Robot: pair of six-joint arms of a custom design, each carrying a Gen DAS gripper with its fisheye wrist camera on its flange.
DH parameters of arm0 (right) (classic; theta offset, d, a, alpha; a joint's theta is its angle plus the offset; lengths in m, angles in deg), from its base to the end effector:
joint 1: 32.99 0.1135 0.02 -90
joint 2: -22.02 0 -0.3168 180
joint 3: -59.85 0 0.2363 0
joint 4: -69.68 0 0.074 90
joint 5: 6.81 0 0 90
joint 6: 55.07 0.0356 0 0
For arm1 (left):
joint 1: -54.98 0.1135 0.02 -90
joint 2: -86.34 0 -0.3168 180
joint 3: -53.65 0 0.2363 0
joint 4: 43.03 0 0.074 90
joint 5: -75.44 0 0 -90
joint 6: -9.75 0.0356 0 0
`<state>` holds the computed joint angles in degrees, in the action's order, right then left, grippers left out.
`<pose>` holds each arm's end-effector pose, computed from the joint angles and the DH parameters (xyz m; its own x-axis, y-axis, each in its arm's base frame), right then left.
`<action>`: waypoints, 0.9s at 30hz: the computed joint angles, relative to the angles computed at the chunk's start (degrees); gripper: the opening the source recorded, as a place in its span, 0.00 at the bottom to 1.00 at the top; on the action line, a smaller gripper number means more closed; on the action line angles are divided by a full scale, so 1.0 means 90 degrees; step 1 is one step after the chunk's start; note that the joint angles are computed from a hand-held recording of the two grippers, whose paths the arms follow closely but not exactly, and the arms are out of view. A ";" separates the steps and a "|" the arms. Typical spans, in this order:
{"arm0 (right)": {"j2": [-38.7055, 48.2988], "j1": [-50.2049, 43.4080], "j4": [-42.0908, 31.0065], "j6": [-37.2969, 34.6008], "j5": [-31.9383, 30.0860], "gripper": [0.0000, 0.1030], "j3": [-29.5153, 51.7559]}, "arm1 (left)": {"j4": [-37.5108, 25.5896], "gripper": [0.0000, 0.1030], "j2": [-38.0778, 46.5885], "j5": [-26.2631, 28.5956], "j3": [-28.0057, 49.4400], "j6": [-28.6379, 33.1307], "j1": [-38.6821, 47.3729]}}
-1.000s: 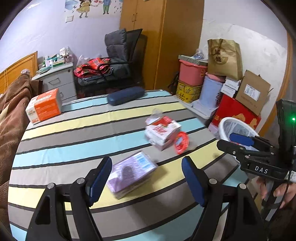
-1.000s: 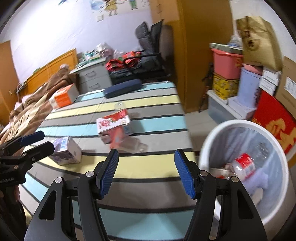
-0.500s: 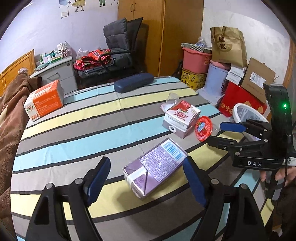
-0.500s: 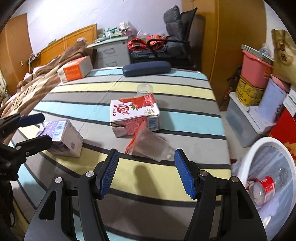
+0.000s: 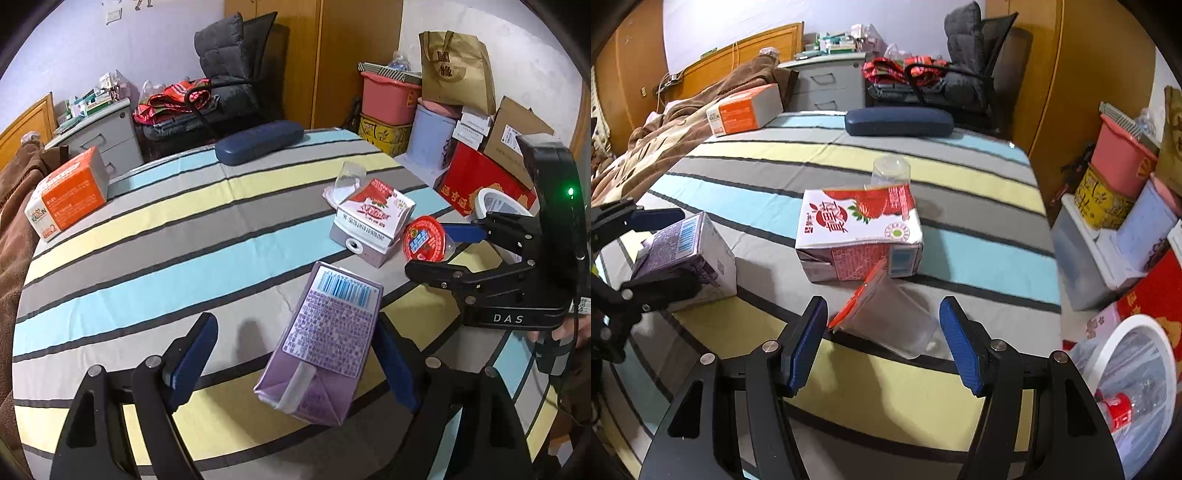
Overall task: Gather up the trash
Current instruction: 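Grasp the purple juice carton with the left tool while the right tool grasps the clear plastic cup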
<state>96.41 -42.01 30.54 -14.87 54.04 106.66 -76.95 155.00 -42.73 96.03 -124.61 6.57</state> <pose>0.1862 -0.0120 0.2127 -0.5449 -0.5889 -0.5969 -0.7273 0.6862 -0.0131 0.1247 -0.1152 0.2125 -0.7639 -0.0678 -0.6417 -0.0427 0.9976 -0.0546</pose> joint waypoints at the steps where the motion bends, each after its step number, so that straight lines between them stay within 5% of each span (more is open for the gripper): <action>1: 0.0042 -0.0005 0.0005 0.0021 0.0002 0.63 0.0015 | 0.0023 0.83 0.0029 -0.0018 -0.0008 -0.0001 -0.0027; 7: 0.0127 -0.0211 -0.0219 0.0037 -0.0174 0.63 0.0109 | 0.0105 0.82 0.0004 0.0065 -0.0100 -0.0156 0.0042; 17: 0.0083 -0.0325 -0.0227 -0.0059 -0.0352 0.54 0.0070 | 0.0100 0.55 0.0051 0.0071 -0.0094 -0.0344 -0.0034; 27: 0.0007 -0.0592 -0.0270 0.0015 -0.0575 0.53 0.0022 | -0.0142 0.42 0.0021 -0.0203 0.0003 -0.0756 -0.0295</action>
